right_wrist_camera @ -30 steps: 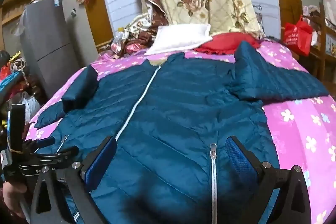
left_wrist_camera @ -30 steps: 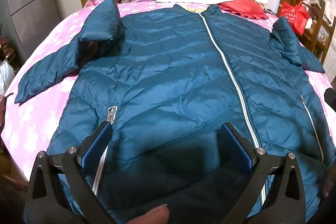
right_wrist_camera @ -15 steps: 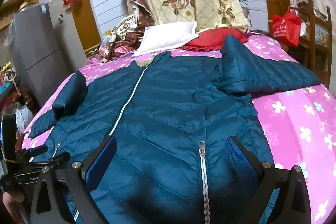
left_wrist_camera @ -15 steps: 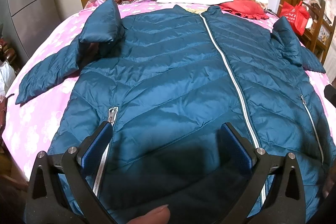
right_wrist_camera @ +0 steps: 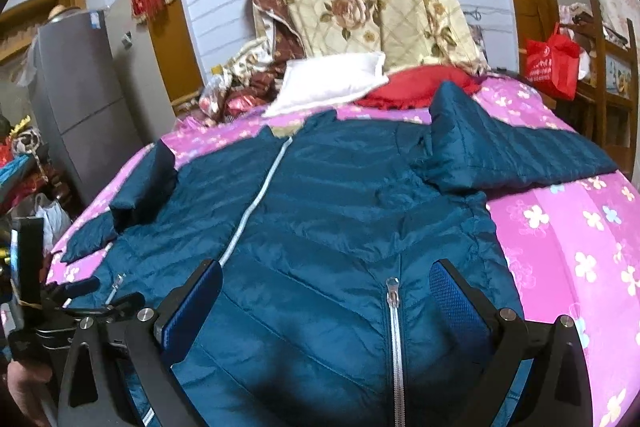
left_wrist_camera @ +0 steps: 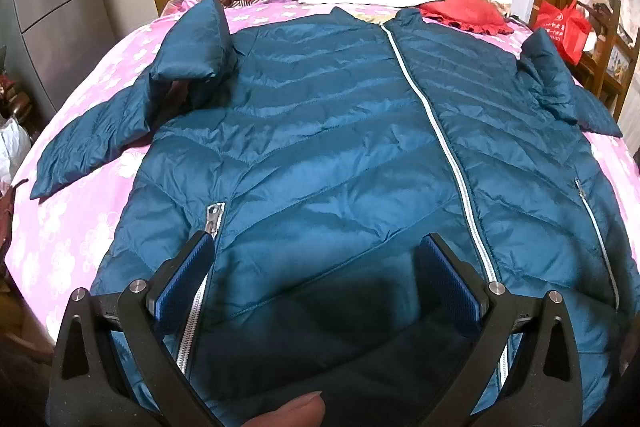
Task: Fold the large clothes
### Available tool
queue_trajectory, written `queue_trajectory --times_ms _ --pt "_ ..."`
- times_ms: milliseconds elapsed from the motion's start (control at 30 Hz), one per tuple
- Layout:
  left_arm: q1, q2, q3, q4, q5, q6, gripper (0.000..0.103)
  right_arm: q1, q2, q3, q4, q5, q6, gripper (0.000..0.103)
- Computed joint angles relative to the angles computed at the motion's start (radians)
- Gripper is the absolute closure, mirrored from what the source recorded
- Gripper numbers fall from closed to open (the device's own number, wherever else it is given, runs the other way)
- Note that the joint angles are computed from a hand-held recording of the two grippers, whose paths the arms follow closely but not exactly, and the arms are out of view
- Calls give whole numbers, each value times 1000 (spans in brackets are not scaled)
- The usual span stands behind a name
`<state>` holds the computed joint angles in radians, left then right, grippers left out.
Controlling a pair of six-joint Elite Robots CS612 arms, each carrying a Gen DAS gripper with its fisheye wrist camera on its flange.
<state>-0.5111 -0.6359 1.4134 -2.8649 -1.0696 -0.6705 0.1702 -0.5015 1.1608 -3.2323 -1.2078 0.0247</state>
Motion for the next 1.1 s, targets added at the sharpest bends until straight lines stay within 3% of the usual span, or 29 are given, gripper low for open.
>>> queue_trajectory --times_ms 100,333,467,1100 --pt "1 1 -1 -3 -3 1 0 -1 3 14 -94 28 1 0" --pt "0 4 -4 -1 -4 6 0 5 5 -5 -2 5 -24 0" --pt "1 3 -4 4 -7 3 0 10 2 -4 13 -57 -21 0" --pt "-1 4 -6 1 -7 0 0 12 3 -18 91 -59 -55 0"
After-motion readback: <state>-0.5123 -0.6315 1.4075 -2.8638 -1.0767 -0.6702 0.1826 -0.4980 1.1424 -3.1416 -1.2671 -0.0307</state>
